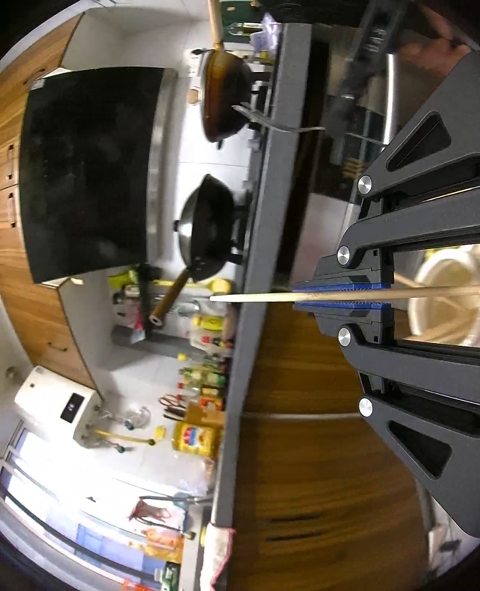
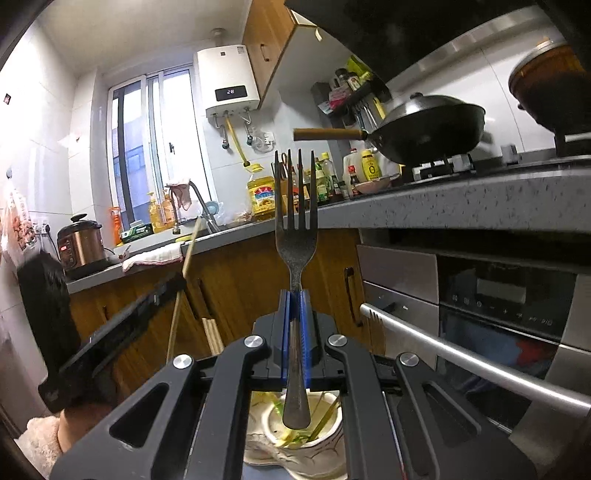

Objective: Organize utensils
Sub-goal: 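Lift the chopstick with the left tool while the right tool carries the silver fork to the holder, then release the chopstick into the tall cup while the right tool releases the fork into the small cup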

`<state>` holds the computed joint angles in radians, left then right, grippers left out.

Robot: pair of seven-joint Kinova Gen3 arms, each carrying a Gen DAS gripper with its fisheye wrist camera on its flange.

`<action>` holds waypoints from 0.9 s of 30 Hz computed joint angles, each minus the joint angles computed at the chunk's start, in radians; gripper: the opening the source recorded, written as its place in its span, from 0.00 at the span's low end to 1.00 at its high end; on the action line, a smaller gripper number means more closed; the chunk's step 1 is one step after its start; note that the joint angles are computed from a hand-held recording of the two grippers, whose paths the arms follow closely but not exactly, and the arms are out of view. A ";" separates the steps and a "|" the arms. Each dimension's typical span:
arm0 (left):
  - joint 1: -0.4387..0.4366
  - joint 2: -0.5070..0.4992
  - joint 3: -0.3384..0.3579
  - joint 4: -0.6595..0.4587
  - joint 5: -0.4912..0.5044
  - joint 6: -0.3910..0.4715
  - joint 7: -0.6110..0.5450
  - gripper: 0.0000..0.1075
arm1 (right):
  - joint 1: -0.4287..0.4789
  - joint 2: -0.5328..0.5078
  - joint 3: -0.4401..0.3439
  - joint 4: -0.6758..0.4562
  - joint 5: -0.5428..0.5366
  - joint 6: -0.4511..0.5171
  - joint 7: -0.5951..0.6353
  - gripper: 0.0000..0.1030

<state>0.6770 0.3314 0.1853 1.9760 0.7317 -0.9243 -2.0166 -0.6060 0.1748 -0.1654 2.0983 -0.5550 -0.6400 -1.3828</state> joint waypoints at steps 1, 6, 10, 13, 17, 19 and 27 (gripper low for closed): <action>0.005 0.013 -0.010 -0.009 -0.005 -0.013 0.006 0.05 | 0.016 0.007 -0.003 -0.004 0.035 0.016 -0.032 0.05; 0.014 0.083 -0.015 -0.070 0.035 -0.047 -0.058 0.05 | 0.033 0.046 0.017 -0.034 0.081 0.073 -0.068 0.05; 0.020 0.111 -0.013 -0.056 0.037 -0.085 -0.047 0.05 | 0.052 0.073 0.016 -0.026 0.152 0.054 -0.126 0.05; 0.019 0.112 -0.010 -0.029 0.030 -0.088 -0.020 0.05 | 0.061 0.084 0.015 -0.022 0.189 0.050 -0.158 0.05; 0.028 0.110 -0.005 0.023 0.030 -0.119 0.032 0.05 | 0.012 0.094 0.047 -0.025 0.140 0.064 -0.082 0.05; 0.041 0.109 -0.002 0.056 0.033 -0.149 0.055 0.05 | 0.007 0.097 0.047 -0.021 0.133 0.076 -0.066 0.05; 0.056 0.090 0.000 0.096 0.065 -0.100 0.018 0.05 | -0.022 0.103 0.072 -0.034 0.095 0.173 -0.004 0.05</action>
